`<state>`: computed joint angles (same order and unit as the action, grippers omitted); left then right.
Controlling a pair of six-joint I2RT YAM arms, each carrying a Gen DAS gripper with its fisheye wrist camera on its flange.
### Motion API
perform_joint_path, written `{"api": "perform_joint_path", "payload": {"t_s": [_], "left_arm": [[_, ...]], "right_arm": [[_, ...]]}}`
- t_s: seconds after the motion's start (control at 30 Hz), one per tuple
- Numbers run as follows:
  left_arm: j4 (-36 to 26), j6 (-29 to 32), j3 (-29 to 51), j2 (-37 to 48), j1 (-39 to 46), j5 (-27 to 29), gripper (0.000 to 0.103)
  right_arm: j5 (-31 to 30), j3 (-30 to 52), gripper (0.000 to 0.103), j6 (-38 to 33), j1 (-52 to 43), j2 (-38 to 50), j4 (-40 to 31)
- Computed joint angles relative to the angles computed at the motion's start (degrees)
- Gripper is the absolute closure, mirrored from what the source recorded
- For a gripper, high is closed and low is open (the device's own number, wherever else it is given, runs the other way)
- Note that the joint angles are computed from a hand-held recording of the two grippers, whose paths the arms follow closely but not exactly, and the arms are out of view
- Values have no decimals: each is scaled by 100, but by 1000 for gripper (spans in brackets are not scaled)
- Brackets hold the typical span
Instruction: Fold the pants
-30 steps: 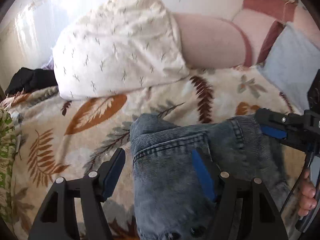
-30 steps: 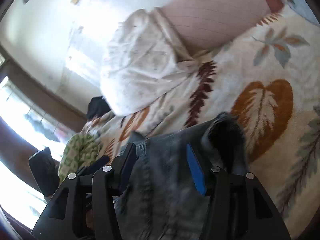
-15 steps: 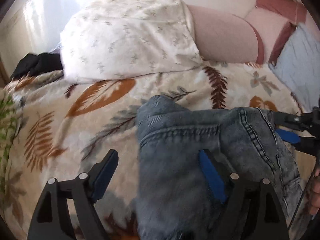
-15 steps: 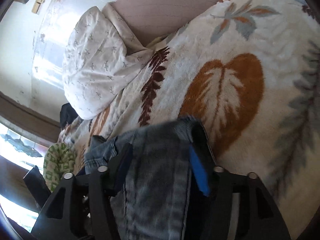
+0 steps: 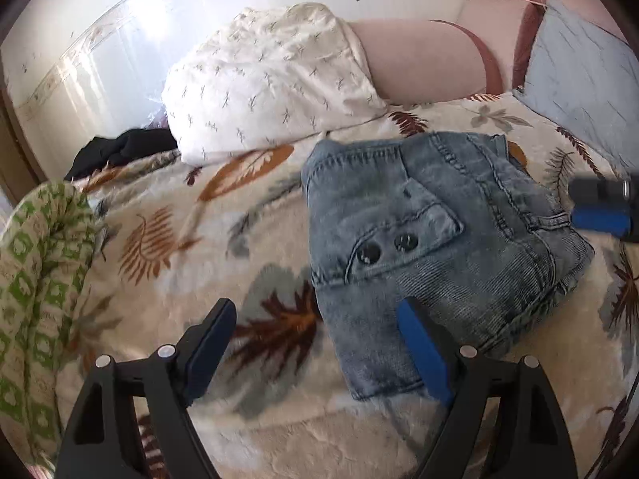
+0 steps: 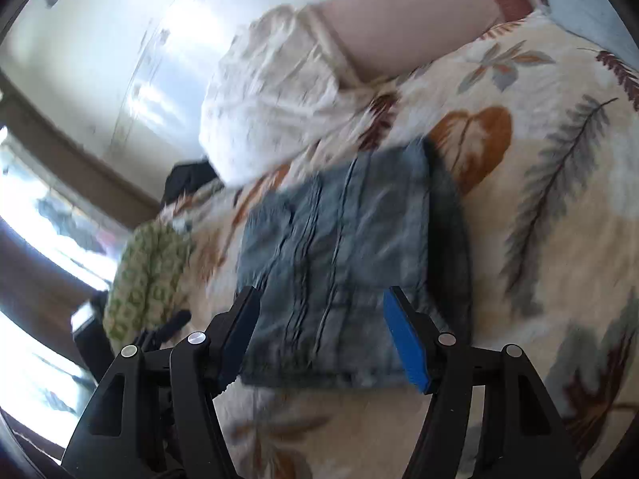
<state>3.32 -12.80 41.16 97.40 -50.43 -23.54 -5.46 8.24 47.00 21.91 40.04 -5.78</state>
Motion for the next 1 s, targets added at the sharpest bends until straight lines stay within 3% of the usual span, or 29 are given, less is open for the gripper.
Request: {"api": "perform_joint_path", "payload": {"t_s": [0.17,0.23,0.47,0.6,0.7,0.83,1.0], "left_arm": [[40,-233,151,447,106,241,17],[212,-230,157,606,83,124,16],[11,-664,14,256,432,817,12],[-122,-530,-251,-385,262,505,8],[-211,-415,-348,-912,403,634,3],[-541,-542,-6,-949,1000,1460,0],[-959,-771,852,66,1639,2645,0]], "right_arm": [[647,-39,39,479,1016,1943,1170],[891,8,37,404,1179,2149,1295],[509,153,29,205,960,2157,1098],[-478,75,29,136,109,1236,514],[-898,73,29,-95,-597,228,-250],[-1670,108,26,-484,-1877,-348,-946],[-2524,131,26,-767,-3215,610,-647]]}}
